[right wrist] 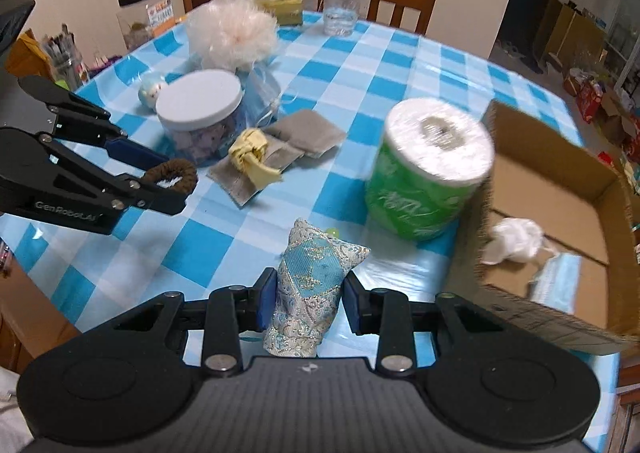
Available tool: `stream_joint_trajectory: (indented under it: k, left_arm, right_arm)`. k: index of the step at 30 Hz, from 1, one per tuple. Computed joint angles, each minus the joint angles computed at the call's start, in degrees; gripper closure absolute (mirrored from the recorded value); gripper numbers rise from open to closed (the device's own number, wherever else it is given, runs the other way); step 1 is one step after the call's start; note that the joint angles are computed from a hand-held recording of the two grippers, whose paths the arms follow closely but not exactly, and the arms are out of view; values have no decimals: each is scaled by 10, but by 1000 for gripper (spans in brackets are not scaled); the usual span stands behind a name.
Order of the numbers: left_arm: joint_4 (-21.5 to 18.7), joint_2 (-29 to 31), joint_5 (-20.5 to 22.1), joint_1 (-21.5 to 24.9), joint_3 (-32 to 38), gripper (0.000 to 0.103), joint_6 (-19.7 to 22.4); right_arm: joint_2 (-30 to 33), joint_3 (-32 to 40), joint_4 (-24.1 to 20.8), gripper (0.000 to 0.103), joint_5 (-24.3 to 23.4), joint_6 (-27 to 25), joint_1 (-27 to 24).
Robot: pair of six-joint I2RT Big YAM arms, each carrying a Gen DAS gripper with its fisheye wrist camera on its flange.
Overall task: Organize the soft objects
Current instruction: 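Carry the sachet and hair tie into the cardboard box and open both grippers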
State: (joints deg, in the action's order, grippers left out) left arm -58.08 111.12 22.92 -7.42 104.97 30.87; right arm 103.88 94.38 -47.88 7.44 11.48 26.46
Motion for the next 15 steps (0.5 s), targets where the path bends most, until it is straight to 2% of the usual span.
stream_joint_trajectory:
  k: [5,15]
  left_arm:
    - [-22,-17,15,-17,9,66,6]
    - [-6,-28,40,-76,31,66,-30]
  right_arm:
    - [-47,-32,5,64,-6,-15,-21]
    - [-115,-85,26,64,5,-64,-88]
